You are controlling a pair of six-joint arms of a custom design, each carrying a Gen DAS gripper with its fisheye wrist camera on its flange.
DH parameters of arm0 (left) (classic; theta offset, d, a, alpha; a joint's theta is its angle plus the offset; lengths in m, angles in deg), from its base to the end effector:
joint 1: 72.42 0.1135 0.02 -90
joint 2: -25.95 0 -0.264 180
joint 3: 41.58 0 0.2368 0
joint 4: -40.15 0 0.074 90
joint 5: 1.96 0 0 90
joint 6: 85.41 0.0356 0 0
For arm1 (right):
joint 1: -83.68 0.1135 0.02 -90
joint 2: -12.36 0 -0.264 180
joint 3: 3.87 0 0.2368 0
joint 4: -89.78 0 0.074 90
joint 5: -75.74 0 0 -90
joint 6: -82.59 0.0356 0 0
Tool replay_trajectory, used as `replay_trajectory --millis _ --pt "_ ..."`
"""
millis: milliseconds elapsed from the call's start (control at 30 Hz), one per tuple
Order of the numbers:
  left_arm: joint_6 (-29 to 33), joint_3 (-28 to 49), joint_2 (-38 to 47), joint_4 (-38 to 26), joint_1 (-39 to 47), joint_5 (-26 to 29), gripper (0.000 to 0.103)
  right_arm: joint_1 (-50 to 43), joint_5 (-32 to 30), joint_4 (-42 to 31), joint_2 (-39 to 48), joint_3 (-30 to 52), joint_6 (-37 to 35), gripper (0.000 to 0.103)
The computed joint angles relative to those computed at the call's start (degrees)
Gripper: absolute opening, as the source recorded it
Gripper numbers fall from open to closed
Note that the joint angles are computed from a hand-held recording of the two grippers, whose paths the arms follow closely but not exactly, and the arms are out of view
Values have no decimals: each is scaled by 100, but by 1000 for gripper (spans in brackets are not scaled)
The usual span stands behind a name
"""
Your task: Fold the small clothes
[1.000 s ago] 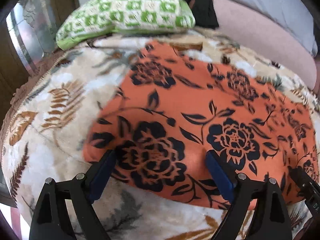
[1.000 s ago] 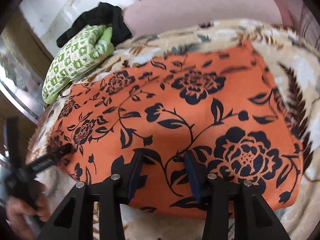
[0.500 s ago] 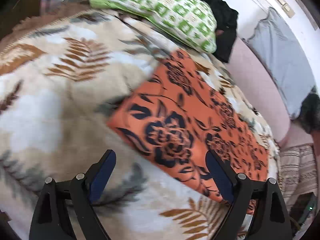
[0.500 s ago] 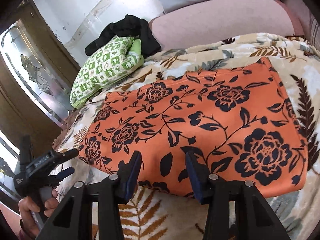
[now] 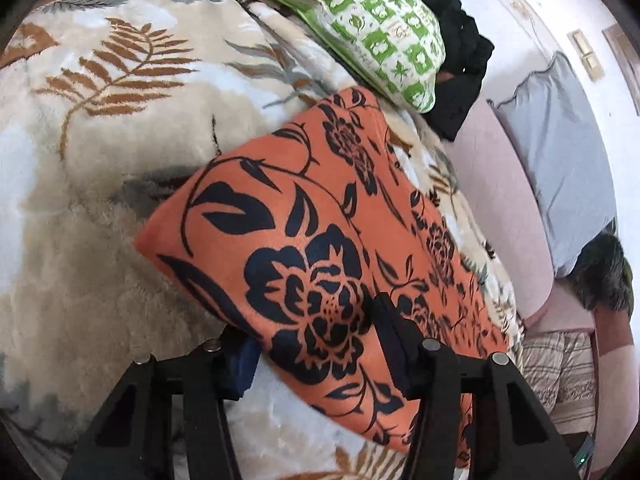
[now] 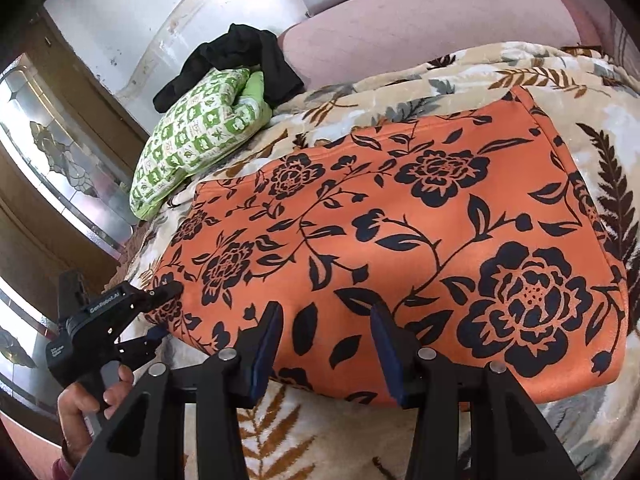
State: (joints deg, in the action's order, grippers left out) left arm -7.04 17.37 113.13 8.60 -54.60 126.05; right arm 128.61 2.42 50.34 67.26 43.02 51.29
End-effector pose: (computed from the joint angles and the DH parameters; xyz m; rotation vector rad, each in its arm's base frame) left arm 0.2609 0.0608 0.1770 -0.4054 2.4459 -0.8130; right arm 0.1317 0.1169 0.2169 0.4261 2.3797 0.5200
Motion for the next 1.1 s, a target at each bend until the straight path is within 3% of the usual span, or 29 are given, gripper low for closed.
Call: replay_trajectory --millis 133,233,367,500,533,600,633,667,700,767,833,933,1100 --pt "-197 -170 -82 444 -357 -404 62 -94 -70 106 -83 -157 35 49" --pt "-339 -317 -188 689 -415 -508 61 -160 -146 328 -246 -324 5 49" --pt "-355 -393 -456 763 -512 -722 29 121 154 438 -288 -228 -195 49" --pt "-258 -374 -578 765 -664 -906 27 478 585 512 -45 22 -425 45" --pt "-227 -324 -514 721 -725 -981 31 466 544 550 36 36 -445 45" --pt "-264 -208 -300 621 -769 -966 43 175 -8 667 436 27 -421 46" --pt "-327 -166 -152 625 -734 -818 44 -196 -755 847 812 -61 -394 46" --pt "-357 -166 -108 654 -728 -770 44 -287 -877 1082 900 -213 -331 42" --pt "-361 -163 -87 677 -727 -738 44 -270 -750 1255 765 -356 -302 42" --pt "-407 -168 -90 763 -703 -709 25 -450 -1013 1060 669 -245 -326 42" --pt "-436 -165 -129 750 -685 -624 21 -485 -978 1046 396 -350 -194 42" --pt "-506 -267 -429 828 -818 -789 18 -652 -1031 835 -16 -452 -38 42" --pt "38 -418 -1469 721 -1464 -1593 18 -1187 -852 -45 -1403 -491 40 42"
